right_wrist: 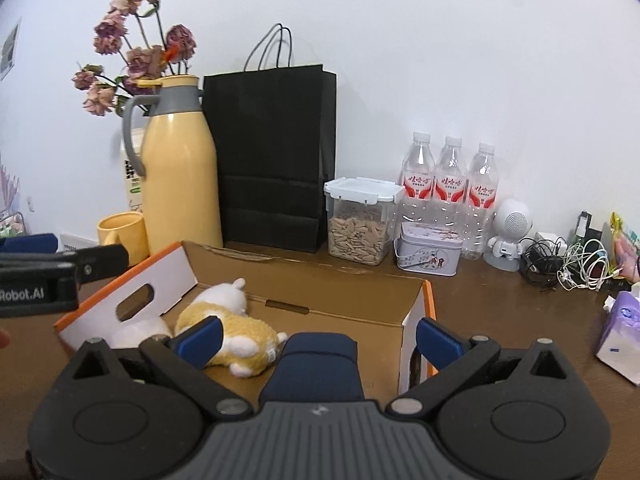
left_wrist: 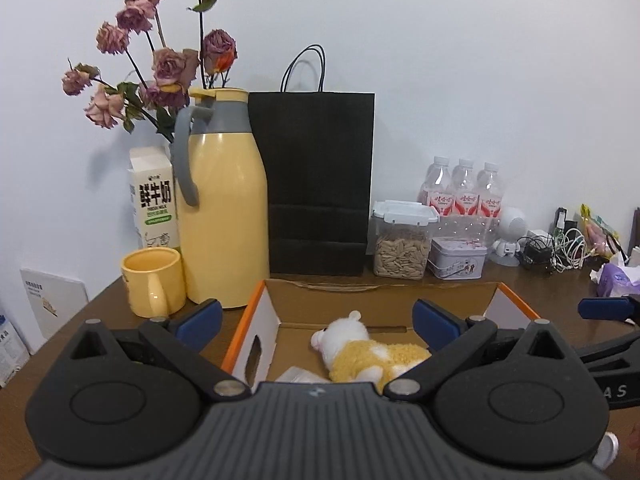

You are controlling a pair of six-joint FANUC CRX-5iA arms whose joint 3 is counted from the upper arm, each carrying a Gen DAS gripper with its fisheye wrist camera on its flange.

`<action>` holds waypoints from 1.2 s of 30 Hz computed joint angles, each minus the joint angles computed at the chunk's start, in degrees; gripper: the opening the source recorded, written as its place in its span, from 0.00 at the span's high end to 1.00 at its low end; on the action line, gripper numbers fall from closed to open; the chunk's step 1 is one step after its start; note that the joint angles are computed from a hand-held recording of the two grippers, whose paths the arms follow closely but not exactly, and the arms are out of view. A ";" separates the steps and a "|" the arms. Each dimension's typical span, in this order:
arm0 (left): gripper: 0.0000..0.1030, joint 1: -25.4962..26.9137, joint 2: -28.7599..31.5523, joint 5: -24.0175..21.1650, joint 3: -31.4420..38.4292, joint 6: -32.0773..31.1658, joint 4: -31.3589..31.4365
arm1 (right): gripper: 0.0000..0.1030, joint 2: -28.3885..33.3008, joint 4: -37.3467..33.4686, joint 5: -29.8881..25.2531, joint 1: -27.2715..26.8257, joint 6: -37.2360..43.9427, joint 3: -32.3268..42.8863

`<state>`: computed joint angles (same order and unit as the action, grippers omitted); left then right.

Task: Organize objects
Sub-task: 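Place the clear box in the cardboard box with the left gripper while the right places the navy case, then move the right gripper to the white round brush head and grasp it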

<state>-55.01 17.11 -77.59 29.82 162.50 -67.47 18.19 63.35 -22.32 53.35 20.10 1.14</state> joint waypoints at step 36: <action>0.00 -8.18 -9.58 -8.80 -14.29 8.67 10.53 | 0.05 -18.84 -6.29 -5.77 6.39 -3.66 -25.27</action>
<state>-63.19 7.53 -86.39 15.52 171.17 -56.94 -0.65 57.06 -28.10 59.74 16.45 -24.13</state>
